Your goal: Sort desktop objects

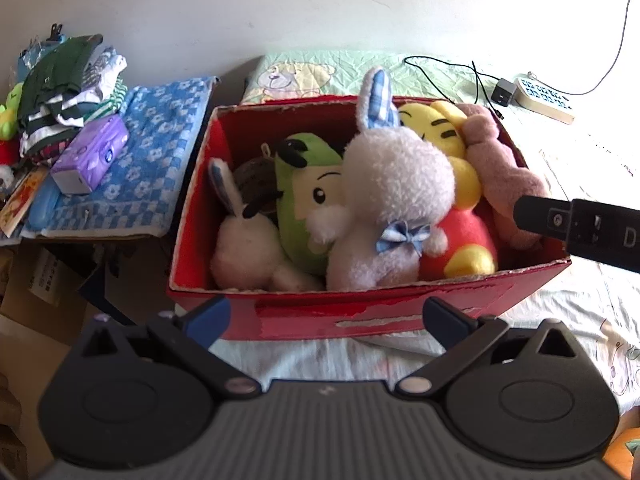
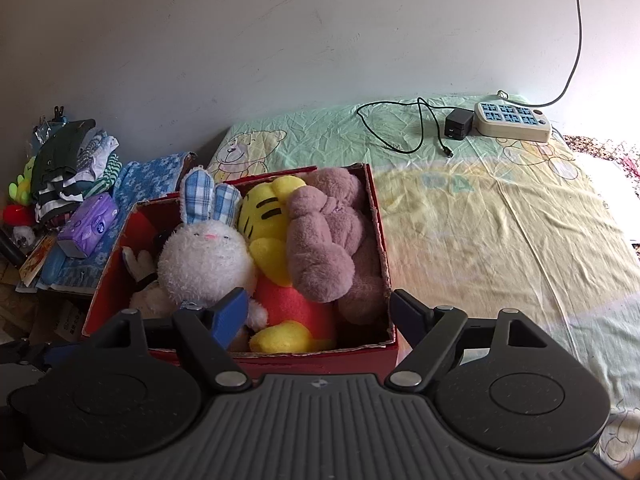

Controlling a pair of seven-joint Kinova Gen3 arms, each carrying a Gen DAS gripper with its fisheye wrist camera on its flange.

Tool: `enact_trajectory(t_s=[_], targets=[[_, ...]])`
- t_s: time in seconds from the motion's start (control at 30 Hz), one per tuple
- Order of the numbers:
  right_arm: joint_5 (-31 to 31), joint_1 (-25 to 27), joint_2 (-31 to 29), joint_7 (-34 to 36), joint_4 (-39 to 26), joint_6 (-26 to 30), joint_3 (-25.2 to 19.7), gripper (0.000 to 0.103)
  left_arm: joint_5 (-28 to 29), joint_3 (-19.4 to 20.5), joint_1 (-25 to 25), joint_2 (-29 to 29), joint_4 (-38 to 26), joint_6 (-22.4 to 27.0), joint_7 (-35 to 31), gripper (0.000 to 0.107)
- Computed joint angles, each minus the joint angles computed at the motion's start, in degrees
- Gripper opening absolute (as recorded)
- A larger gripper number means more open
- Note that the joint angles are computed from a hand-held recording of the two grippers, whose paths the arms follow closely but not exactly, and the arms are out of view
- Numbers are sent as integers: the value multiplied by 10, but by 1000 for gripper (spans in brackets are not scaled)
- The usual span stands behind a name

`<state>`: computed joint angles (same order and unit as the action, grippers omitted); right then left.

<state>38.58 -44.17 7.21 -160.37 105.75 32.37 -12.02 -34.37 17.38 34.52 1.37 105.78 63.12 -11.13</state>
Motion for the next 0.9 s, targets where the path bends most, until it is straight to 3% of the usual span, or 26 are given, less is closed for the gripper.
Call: enact_trajectory(t_s=[0.17,0.33,0.47,0.63,0.8,0.9], targets=[[-29,4,9,29,-14,-3,1,81,8,-6,-9,-4,3,-3,-7,102],[-35,3,12,35,-17,-8,7,84,29,-10,-33,-24,23,-50,-13,102],[-50,7,14,52,-21,-11,9,84,13,-4,-39,-19,24,-50,12,102],[-77,12,20,89,-33,-3,9,84,34,-13,-51,-15,17,-58,-19,102],[-90,14,22,93,-34,-2,16,84,-6,0,-24,17,-11,-15,-26,102],[-90,13,20,93,-32,0,17,84,7,-13,-18,25,-23,-11,-53,102]])
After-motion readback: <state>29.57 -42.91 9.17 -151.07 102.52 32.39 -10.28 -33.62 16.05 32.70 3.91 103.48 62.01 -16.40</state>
